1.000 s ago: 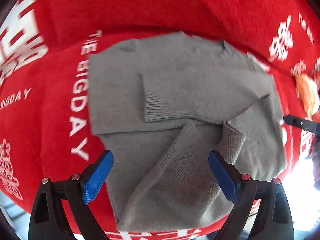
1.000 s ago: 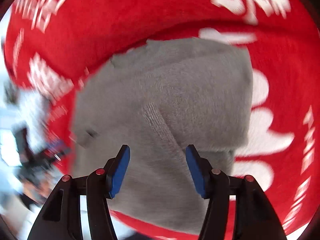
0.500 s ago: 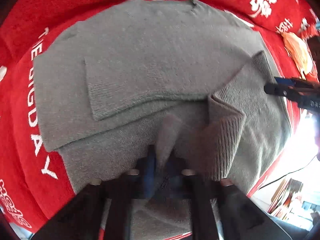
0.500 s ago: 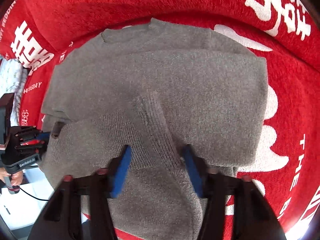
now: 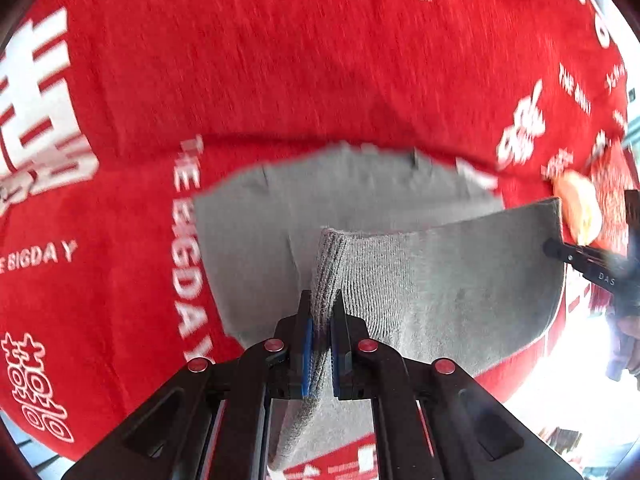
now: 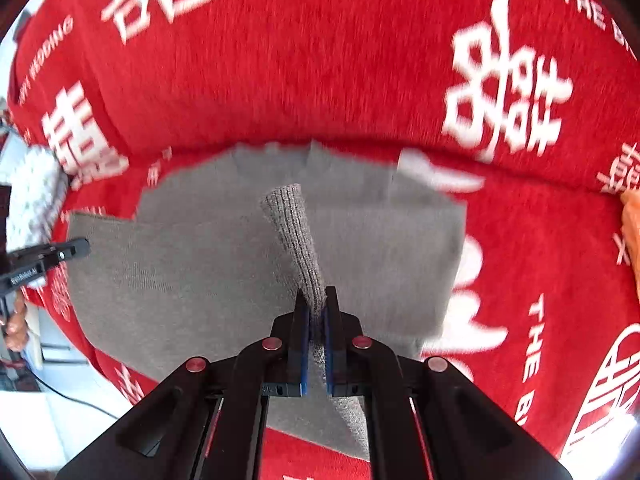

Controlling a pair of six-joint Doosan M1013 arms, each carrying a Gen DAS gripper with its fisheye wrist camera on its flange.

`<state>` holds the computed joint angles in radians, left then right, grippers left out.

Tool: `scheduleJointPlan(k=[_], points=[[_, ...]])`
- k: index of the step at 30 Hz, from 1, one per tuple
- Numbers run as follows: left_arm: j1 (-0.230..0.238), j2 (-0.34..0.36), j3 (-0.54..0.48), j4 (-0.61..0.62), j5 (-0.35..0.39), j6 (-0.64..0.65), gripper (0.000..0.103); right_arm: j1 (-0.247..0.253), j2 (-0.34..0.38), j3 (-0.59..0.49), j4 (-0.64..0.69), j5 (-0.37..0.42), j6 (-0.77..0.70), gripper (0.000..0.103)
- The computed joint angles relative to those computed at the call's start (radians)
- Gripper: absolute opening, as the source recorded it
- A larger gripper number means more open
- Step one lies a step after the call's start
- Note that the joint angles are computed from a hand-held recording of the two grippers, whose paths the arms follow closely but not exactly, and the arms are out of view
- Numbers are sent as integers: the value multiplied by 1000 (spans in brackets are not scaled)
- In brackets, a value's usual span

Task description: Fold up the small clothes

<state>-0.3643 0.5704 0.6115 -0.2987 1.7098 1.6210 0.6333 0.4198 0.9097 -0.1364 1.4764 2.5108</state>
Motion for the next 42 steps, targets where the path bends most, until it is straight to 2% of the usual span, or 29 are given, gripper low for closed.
scheduleJointPlan(k=[4, 10, 16, 19, 21, 22, 23, 24, 25, 26, 27, 29, 31, 34, 38, 42], points=[[-9, 85, -136, 46, -41, -31, 8, -40, 44, -71, -36, -1, -37, 6], [-39, 217, -272, 130, -11, -96, 8, -123, 82, -14, 65, -65, -22, 6], [-60, 253, -218, 213, -12, -143, 8, -161, 89, 92, 130, -153, 54, 6], [-63, 251, -182, 232, -32, -149, 8, -165, 73, 147, 137, -222, 101, 6], [-64, 250, -179, 243, -41, -154, 9, -164, 70, 152, 126, -236, 119, 6], [-65, 256, -190, 248, -31, -153, 15, -165, 69, 149, 120, -230, 121, 5], [-67, 263, -204, 270, -20, -157, 35, -164, 70, 145, 109, -222, 124, 5], [-72, 269, -217, 311, -14, -165, 49, -163, 73, 136, 97, -206, 131, 6], [-77, 269, -222, 370, -14, -178, 73, -161, 77, 122, 81, -179, 142, 8], [-77, 260, -212, 414, -31, -192, 76, -156, 88, 96, 50, -126, 157, 19], [-71, 255, -212, 416, -34, -201, 76, -151, 96, 75, 22, -81, 165, 23], [-53, 249, -219, 369, -7, -213, 76, -146, 91, 63, -3, -48, 184, 24], [-35, 221, -185, 315, 5, -220, 76, -148, 47, 113, 41, -122, 204, 27], [-23, 145, -63, 281, -3, -207, 76, -131, -10, 177, 94, -168, 239, 57], [-3, 46, 110, 217, 23, -240, 76, -89, -87, 273, 133, -180, 356, 58], [9, -43, 271, 186, 28, -302, 76, -37, -178, 402, 161, -228, 635, 58]])
